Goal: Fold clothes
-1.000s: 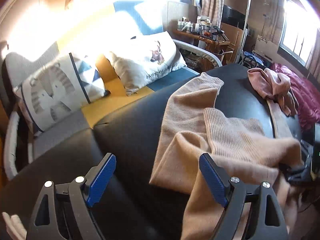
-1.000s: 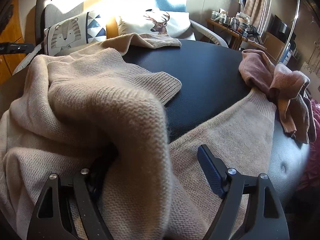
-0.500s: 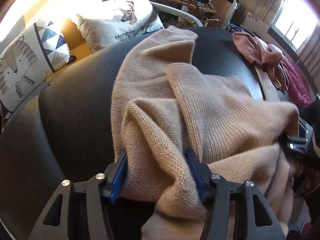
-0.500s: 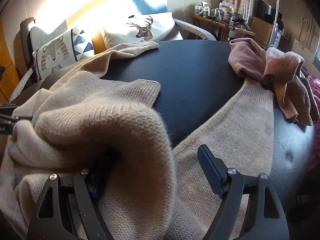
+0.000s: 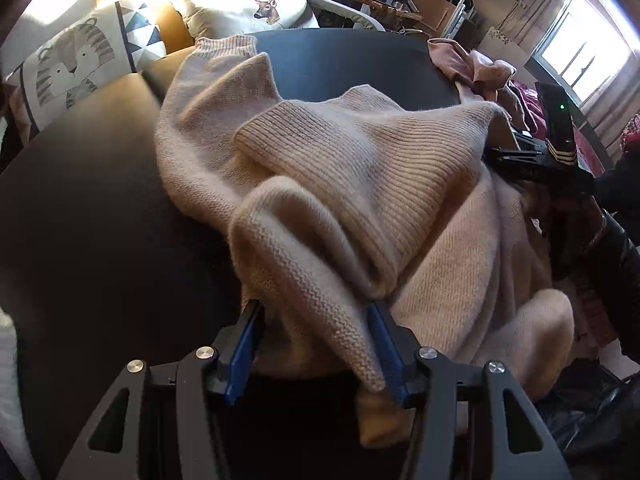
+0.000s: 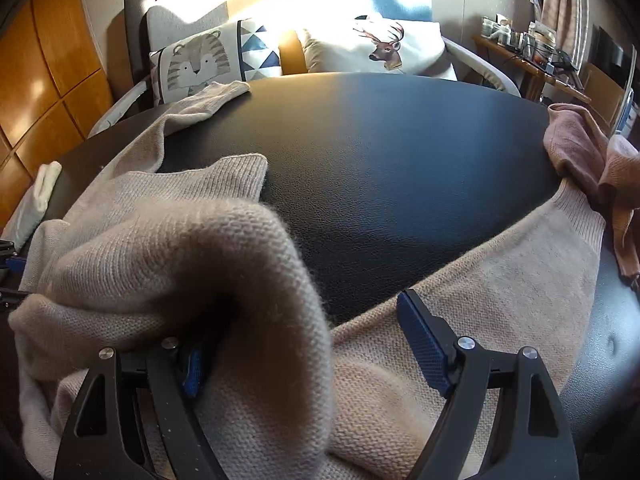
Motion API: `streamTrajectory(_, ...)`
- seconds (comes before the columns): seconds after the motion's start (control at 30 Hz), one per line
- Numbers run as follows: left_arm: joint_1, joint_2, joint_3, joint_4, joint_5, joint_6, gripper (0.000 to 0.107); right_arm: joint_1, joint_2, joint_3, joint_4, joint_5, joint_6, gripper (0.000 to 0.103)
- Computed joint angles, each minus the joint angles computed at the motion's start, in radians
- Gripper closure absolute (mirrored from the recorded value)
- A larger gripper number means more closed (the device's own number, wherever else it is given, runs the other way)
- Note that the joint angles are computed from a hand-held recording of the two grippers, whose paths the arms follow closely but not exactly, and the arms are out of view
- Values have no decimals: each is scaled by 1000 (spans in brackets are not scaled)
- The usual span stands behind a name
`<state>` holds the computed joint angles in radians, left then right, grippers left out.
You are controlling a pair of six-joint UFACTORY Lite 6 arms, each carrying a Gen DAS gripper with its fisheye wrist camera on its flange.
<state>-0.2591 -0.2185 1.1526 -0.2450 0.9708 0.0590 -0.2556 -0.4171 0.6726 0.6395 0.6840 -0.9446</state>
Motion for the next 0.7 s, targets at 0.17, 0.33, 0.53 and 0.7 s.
streamTrajectory(0.17,108,45,186,31,2,40,51,-151,-16,59,75,168,-102,19)
streamTrajectory(0.33,113,357,465,122,-58,13,49,-153,3,118,64,177,-40,19)
streamTrajectory(0.53,79,640,631,236,-49,-137,49,-43,61,140,15,105,30,19)
streamTrajectory(0.7,29,659,610,328,-90,-240,45,-20,99,117,56,106,-3,19)
